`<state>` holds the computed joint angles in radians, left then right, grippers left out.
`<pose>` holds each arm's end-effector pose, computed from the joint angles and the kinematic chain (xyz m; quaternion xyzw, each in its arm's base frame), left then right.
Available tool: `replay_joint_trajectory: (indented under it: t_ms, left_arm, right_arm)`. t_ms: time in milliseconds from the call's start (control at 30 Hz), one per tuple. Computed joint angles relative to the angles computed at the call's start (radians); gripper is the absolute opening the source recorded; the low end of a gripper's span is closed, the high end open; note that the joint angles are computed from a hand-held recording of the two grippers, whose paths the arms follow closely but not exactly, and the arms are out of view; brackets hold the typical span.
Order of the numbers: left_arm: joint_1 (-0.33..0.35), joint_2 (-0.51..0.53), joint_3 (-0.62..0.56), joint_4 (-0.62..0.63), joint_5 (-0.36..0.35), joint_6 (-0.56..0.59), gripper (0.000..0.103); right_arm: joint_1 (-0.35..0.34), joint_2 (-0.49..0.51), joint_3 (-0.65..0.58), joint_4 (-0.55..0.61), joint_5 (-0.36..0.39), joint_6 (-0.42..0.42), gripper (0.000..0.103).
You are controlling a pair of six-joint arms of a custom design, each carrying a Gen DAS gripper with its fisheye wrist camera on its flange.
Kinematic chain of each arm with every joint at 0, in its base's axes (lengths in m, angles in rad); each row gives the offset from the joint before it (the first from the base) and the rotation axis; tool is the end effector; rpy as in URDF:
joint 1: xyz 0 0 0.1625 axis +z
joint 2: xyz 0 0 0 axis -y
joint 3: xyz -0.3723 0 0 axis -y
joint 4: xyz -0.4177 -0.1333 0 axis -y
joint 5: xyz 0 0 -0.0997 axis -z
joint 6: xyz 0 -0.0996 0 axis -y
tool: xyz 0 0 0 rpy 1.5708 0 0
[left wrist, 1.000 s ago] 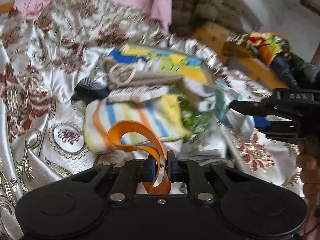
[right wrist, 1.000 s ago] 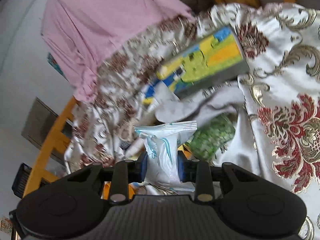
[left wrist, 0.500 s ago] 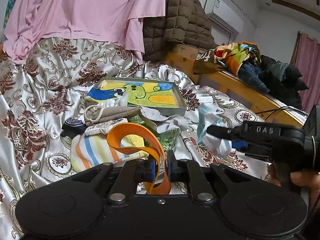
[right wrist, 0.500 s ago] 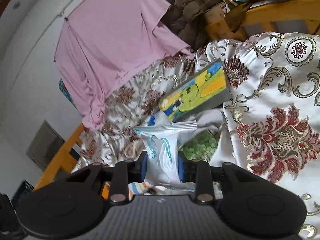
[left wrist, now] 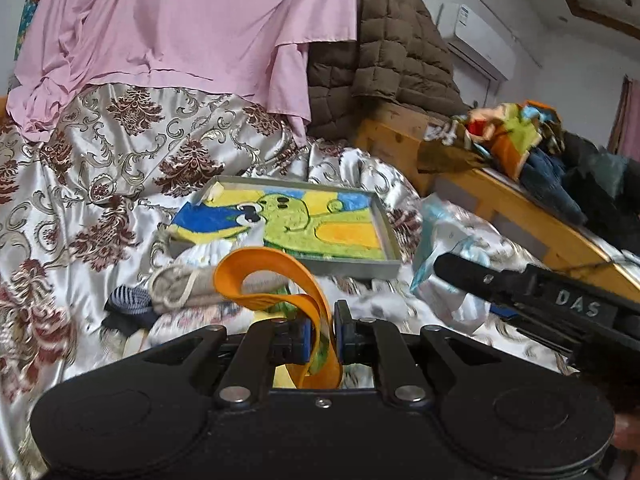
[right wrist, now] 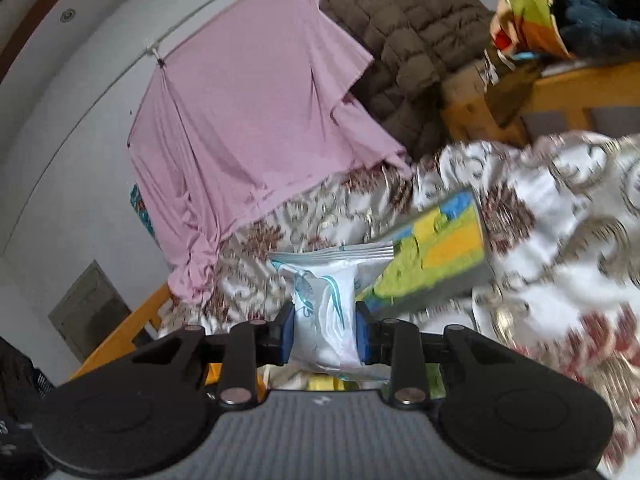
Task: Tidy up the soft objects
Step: 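Carry the orange band and white packet into the painted tray, releasing both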
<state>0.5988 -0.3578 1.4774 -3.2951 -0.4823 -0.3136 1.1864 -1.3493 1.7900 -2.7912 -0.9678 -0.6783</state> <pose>-0.4031 -0.5432 -0.0643 0.1181 0.8227 -0.5002 0.2429 -0.0446 -0.6164 0.3593 -0.2410 0.8572 -0.4520 0.0529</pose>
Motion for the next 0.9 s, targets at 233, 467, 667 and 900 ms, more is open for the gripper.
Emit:
replay_joint_trajectory:
  t_ms: [233,467,667,900]
  left_arm:
    - [0.092,0.052,-0.160,-0.035,-0.036,0.136,0.012]
    - [0.185,0.150,-0.409,-0.022,-0.135,0.328,0.013]
    - [0.269,0.273,-0.676,0.100,-0.210,0.386,0.013]
    - [0.337,0.483,-1.097,0.383,-0.279,0.370,0.015]
  right_arm:
    - [0.070,0.219,-0.192,-0.129,-0.074,0.028,0.034]
    - [0.120,0.422,-0.415,-0.148,-0.173,0.006,0.035]
    - [0.136,0.540,-0.579,-0.090,-0.280,0.023,0.035]
    - [0.150,0.617,-0.709,-0.014,-0.357,0.020,0.035]
